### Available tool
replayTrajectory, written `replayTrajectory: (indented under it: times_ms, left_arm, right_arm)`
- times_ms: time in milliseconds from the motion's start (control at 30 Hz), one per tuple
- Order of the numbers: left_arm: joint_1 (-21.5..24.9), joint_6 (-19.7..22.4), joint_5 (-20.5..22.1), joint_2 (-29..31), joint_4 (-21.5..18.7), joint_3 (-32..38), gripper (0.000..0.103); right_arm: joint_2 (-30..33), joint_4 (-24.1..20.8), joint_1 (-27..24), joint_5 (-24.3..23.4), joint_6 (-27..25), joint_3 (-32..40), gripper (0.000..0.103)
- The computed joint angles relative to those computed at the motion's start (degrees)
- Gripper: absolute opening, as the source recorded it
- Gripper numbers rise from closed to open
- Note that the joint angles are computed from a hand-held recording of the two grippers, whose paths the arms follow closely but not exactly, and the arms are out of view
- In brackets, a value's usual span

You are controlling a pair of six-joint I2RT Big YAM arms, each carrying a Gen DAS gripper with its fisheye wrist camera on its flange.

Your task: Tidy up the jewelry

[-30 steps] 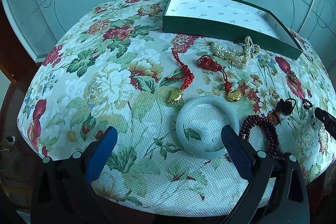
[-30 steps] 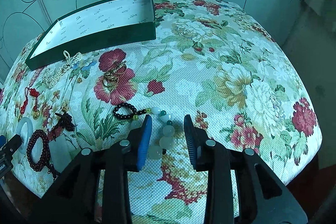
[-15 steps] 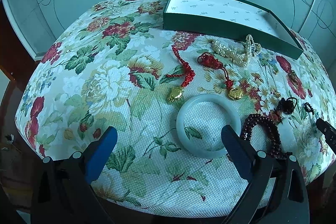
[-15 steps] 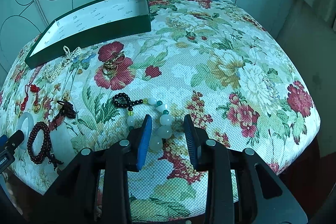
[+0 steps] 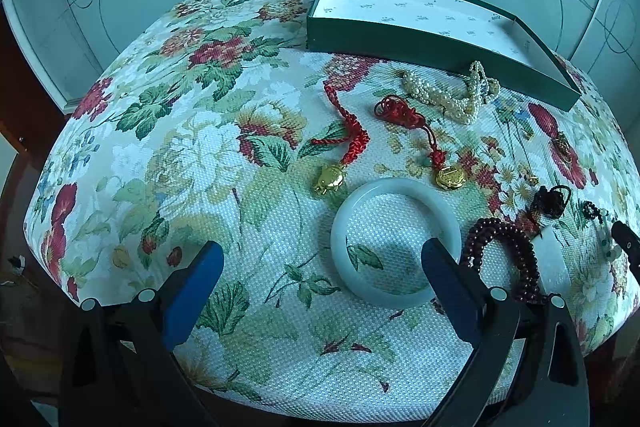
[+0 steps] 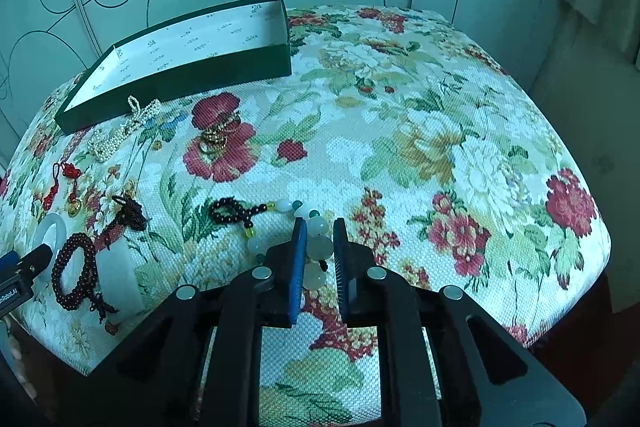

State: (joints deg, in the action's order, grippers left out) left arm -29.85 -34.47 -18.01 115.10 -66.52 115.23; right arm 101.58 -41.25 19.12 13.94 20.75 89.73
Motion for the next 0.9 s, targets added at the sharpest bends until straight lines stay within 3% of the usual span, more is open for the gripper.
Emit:
replayTrajectory:
  times_ms: [200, 667, 800, 900]
  left_arm:
    - [0.1, 0.4, 0.0, 0.5, 0.0, 0.8, 0.098]
    - [0.7, 0.5, 4.4, 0.8, 2.6, 1.9, 0.098]
    - [0.9, 0.1, 6.7, 2.4, 1.4, 3.9, 0.098]
    - [0.6, 1.6, 5.9, 3.5, 0.4, 5.6, 0.098]
  right_arm:
    - [1.5, 0.3, -0.2, -0.6, -1.0, 2.3, 0.013]
    - [0.6, 1.8, -0.4, -3.2, -0.9, 1.0, 0.014]
    - [0.4, 2.0, -0.6, -4.2, -0.6, 0.5, 0.014]
    - [0.1, 2.2, -0.8, -4.9, -0.4, 0.2, 0.014]
